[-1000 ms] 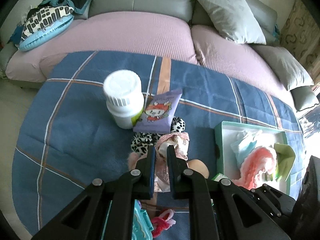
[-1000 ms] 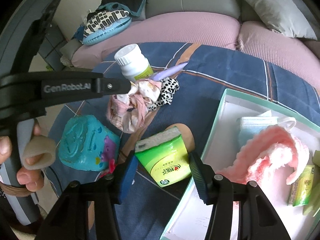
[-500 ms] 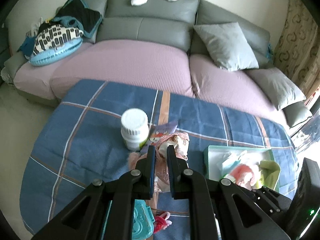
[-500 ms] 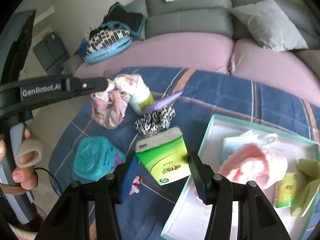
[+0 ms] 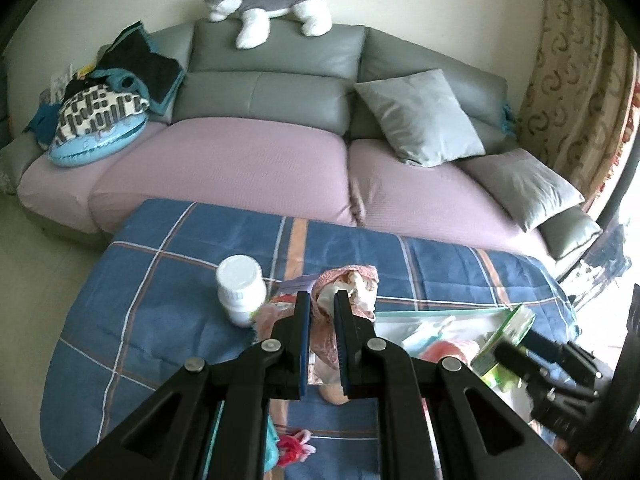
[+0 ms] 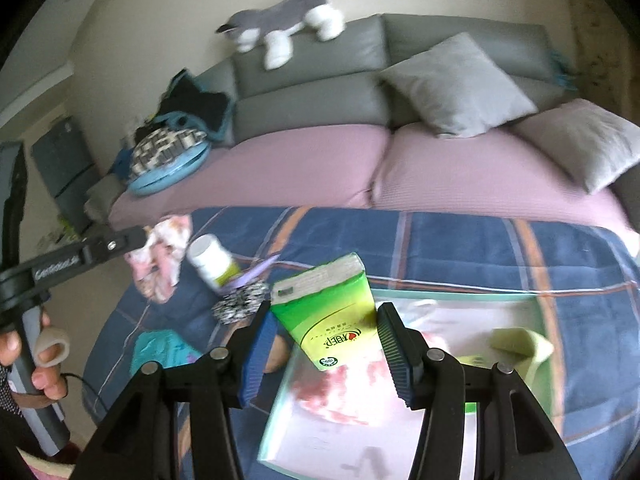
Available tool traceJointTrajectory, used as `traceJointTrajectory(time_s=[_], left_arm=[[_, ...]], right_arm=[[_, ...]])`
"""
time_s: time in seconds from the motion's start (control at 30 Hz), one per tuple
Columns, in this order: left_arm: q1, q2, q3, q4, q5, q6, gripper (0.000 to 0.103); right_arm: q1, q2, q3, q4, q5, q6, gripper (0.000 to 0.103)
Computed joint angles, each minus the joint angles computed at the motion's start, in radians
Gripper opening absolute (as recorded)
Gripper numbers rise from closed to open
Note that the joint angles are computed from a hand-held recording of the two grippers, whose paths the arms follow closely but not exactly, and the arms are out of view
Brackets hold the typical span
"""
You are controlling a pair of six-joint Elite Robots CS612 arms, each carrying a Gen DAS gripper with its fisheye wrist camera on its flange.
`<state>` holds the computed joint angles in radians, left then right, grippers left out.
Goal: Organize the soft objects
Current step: 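Carry the floral cloth with the left tool while the right tool carries the tissue pack over the tray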
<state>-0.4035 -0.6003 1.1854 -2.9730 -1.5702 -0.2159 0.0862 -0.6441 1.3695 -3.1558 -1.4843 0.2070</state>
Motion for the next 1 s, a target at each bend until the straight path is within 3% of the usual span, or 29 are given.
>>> traceJointTrajectory(time_s=[0.1,0.4,0.67,1.0], left_arm=[[-0.009,-0.001,0.0,0.001,-0.013,0.027,0.012],[-0.052,0.004,-0.008,0.029,-0.091,0.132,0.012],[-0.084,0.016,-0.021,0.095,-0.138,0.194,0.012],[-0.111,0.04,-0.045,0.205,-0.178,0.236,0.012]], right_arm=[[-0.007,-0.019,0.028,-0.001,-0.068,0.028,0.055],[-0.041,-0.073,0.124,-0.016,-0.184,0.162,0.055],[-0.058,-0.107,0.189,-0.016,-0.236,0.232,0.055],[-0.062,-0.118,0.229,0.023,-0.226,0.265,0.055]])
